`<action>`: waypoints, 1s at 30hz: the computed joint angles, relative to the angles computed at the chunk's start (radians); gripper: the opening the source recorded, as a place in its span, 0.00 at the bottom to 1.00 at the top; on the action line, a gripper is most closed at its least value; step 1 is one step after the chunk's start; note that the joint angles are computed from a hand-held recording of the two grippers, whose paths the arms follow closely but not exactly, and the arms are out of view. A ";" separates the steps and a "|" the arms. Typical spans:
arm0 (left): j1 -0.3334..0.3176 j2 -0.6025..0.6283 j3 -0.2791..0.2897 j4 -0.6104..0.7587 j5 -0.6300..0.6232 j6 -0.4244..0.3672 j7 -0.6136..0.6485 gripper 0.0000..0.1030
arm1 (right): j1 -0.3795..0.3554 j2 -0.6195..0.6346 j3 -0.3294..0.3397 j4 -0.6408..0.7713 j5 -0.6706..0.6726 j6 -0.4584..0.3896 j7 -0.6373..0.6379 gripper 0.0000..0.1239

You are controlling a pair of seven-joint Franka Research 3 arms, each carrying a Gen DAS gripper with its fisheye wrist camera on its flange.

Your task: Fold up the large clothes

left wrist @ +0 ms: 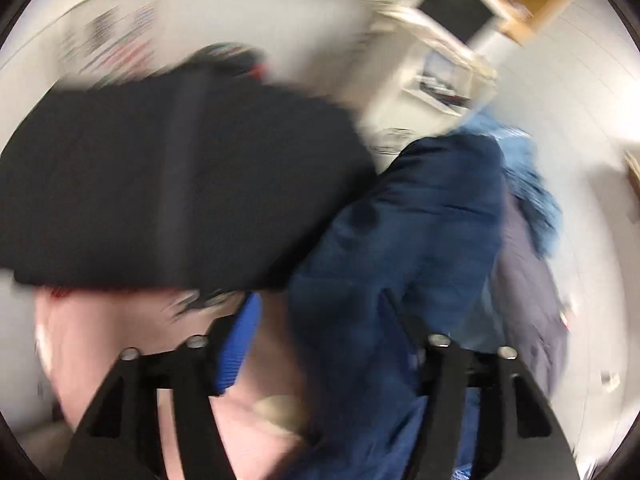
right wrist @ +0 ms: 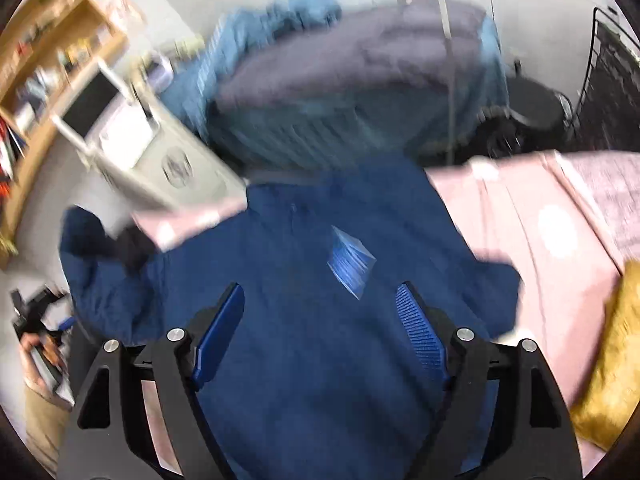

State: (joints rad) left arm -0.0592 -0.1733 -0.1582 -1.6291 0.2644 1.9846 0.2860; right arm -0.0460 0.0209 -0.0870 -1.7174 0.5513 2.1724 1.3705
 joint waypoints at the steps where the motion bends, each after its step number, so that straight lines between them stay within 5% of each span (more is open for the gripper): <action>1: -0.002 -0.036 0.005 -0.052 -0.013 0.002 0.011 0.59 | -0.001 -0.021 -0.002 -0.055 -0.028 -0.020 -0.011 0.63; 3: -0.018 -0.096 -0.006 -0.136 -0.020 -0.051 0.059 0.62 | -0.004 -0.057 -0.007 -0.142 -0.087 -0.044 -0.015 0.63; 5: -0.039 -0.142 -0.028 -0.195 -0.015 -0.089 0.087 0.74 | -0.009 -0.122 -0.008 -0.261 -0.170 -0.047 0.000 0.63; 8: -0.100 -0.200 -0.035 -0.294 -0.091 -0.041 0.152 0.88 | -0.021 -0.199 -0.005 -0.389 -0.281 -0.015 0.023 0.63; 12: -0.222 -0.189 -0.021 -0.362 -0.322 0.043 0.344 0.89 | -0.036 -0.249 -0.022 -0.477 -0.312 -0.041 0.018 0.64; 20: -0.398 -0.069 -0.065 -0.422 -0.683 0.044 0.598 0.92 | -0.055 -0.330 -0.019 -0.634 -0.362 -0.085 -0.042 0.71; 22: -0.401 -0.014 -0.114 -0.355 -0.630 0.008 0.625 0.92 | -0.048 -0.363 -0.008 -0.680 -0.375 -0.063 -0.068 0.64; 23: -0.406 0.019 -0.134 -0.317 -0.573 -0.013 0.655 0.89 | -0.043 -0.380 0.001 -0.699 -0.388 -0.046 -0.081 0.55; 24: -0.407 0.039 -0.144 -0.291 -0.544 -0.029 0.663 0.84 | -0.041 -0.390 0.008 -0.709 -0.399 -0.038 -0.084 0.33; 25: -0.405 0.047 -0.152 -0.274 -0.516 -0.034 0.647 0.63 | -0.040 -0.404 0.021 -0.718 -0.423 -0.031 -0.079 0.17; 28: -0.392 0.029 -0.146 -0.256 -0.511 -0.015 0.626 0.24 | -0.025 -0.441 0.001 -0.709 -0.375 -0.062 -0.098 0.11; 30: -0.380 -0.006 -0.133 -0.248 -0.515 -0.007 0.625 0.16 | -0.009 -0.471 -0.039 -0.684 -0.277 -0.125 -0.135 0.10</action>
